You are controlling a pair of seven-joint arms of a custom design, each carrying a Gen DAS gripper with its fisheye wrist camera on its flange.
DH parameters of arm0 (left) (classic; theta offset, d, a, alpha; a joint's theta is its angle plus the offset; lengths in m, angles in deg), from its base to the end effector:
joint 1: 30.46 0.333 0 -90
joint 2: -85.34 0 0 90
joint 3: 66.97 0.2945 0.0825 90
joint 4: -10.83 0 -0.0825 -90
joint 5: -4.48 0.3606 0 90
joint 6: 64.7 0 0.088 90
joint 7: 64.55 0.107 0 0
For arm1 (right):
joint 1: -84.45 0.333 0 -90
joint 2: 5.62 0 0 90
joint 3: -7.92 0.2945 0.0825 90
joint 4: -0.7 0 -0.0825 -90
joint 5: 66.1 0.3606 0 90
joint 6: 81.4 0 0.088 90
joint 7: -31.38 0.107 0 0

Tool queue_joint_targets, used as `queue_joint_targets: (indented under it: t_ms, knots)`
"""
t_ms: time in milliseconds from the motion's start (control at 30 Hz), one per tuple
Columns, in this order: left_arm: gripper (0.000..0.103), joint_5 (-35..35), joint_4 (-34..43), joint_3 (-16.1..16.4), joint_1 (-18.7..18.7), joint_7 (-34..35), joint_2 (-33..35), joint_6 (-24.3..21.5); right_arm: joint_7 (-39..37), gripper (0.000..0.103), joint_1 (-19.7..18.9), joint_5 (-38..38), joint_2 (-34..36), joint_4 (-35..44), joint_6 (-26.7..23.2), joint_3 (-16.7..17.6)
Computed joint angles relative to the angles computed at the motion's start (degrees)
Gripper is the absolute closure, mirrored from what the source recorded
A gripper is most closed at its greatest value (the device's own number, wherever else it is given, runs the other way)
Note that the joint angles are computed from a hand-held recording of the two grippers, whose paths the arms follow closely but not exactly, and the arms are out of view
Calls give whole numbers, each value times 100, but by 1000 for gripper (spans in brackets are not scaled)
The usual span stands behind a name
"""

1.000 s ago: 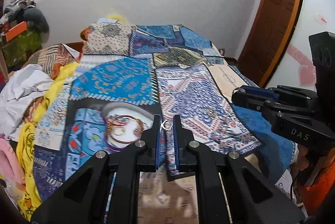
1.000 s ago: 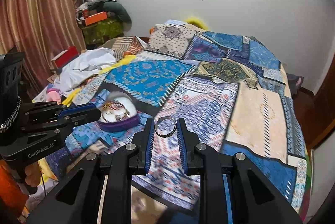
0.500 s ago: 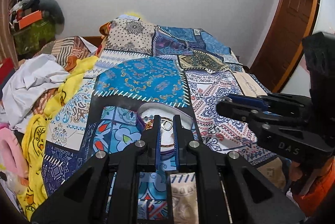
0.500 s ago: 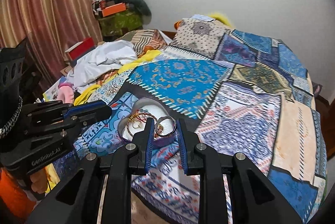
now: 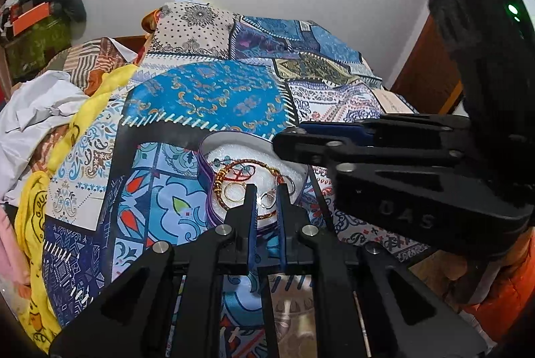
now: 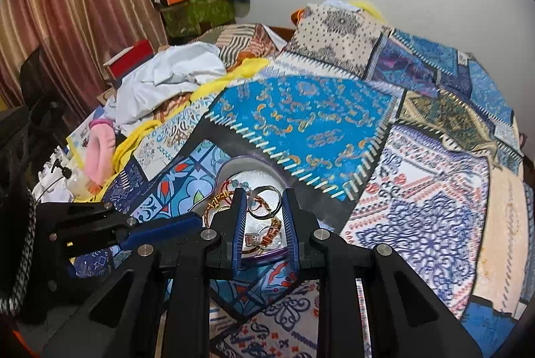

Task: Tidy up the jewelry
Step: 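Open the right tool over the tin while the left tool releases its ring, then move both open tools back toward the gold ring on the cloth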

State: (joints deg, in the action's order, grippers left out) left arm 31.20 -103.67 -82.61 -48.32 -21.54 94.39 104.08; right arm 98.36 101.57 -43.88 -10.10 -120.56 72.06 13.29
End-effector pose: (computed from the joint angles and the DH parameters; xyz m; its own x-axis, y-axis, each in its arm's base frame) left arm 0.4944 -0.3534 0.4662 -0.2543 -0.9367 0.2408 -0.7266 0.0207 -0.6867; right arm 0.5139 0.2013 0.5088 0.5106 -0.8548 -0.0932 -0.6973 -0.3482 -0.6266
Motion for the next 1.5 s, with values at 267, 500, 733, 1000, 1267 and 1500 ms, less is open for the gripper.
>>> queue_joint_targets:
  t_ms: [267,500,733,1000,1267,1500]
  knots:
    - [94,-64,16,4,25,43,51,-3,-21,83,7,192,144,170,-383,-41]
    - [94,103,61,42,-48,-107,-43,-147,32,82,-16,196,-25,70,-309,-43]
    - [94,580,145,112,-167,-531,-226,-372,110,82,-115,115,-490,-274,34,-35]
    - [93,1127,357,59,-297,-919,-391,-706,321,74,-440,-48,-1134,-788,339,-23]
    - [85,1441,746,-50,-505,-977,-314,-1084,603,61,-932,-300,-1780,-1403,666,25]
    - [75,1367,1352,-101,-733,-728,104,-1425,606,61,-1239,-261,-2119,-1742,635,-90]
